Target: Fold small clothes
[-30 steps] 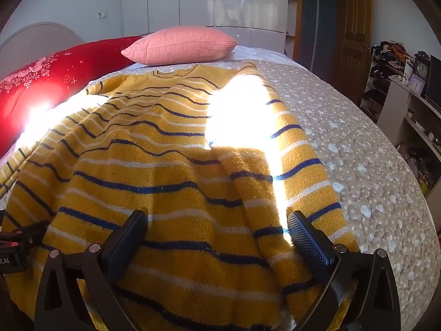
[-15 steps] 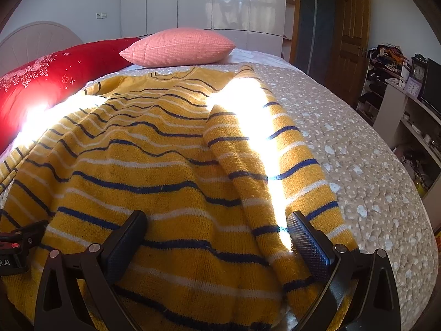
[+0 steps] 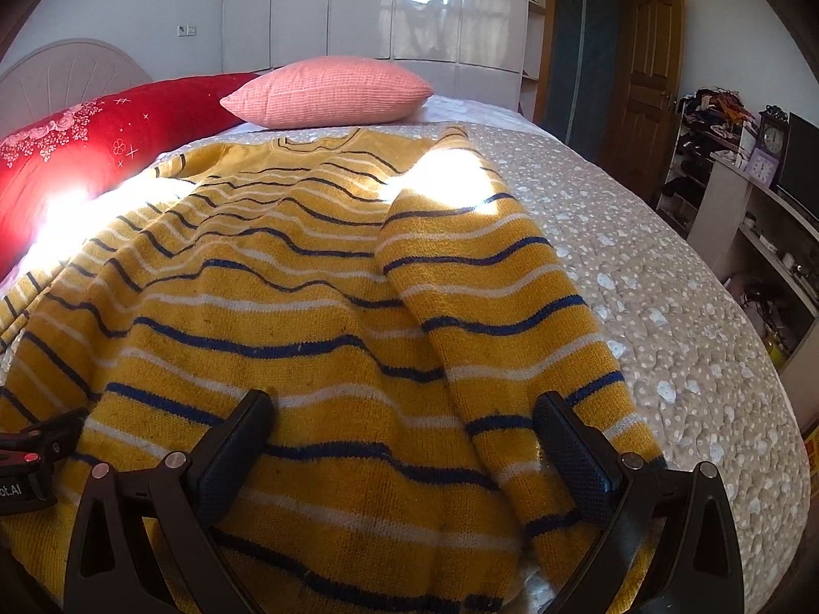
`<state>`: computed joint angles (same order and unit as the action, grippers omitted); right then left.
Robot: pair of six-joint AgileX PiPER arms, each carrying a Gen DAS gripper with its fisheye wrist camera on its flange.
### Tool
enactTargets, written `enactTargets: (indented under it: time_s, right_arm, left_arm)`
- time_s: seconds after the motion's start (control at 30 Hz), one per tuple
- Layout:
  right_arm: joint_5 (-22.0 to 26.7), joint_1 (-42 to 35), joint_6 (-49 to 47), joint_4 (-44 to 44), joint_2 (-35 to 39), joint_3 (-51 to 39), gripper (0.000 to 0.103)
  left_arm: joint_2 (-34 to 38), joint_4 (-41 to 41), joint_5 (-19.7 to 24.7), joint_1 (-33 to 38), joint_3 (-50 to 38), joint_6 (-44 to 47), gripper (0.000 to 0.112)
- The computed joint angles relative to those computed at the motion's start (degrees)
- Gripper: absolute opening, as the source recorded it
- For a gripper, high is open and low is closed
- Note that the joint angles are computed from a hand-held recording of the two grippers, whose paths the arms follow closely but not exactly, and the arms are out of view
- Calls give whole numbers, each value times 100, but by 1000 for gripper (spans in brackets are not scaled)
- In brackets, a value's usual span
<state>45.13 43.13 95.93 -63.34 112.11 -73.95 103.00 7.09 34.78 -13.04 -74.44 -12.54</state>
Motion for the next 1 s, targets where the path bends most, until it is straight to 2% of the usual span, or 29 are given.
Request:
enactTargets:
  time_s: [0.73, 1.0]
  right_arm:
    - [168, 84, 66, -46, 38, -24, 103]
    - [299, 120, -7, 4, 98, -120, 103]
  left_arm:
    - [-39, 24, -71, -3, 71, -37, 103]
    - [-118, -20, -250, 13, 218, -13, 103]
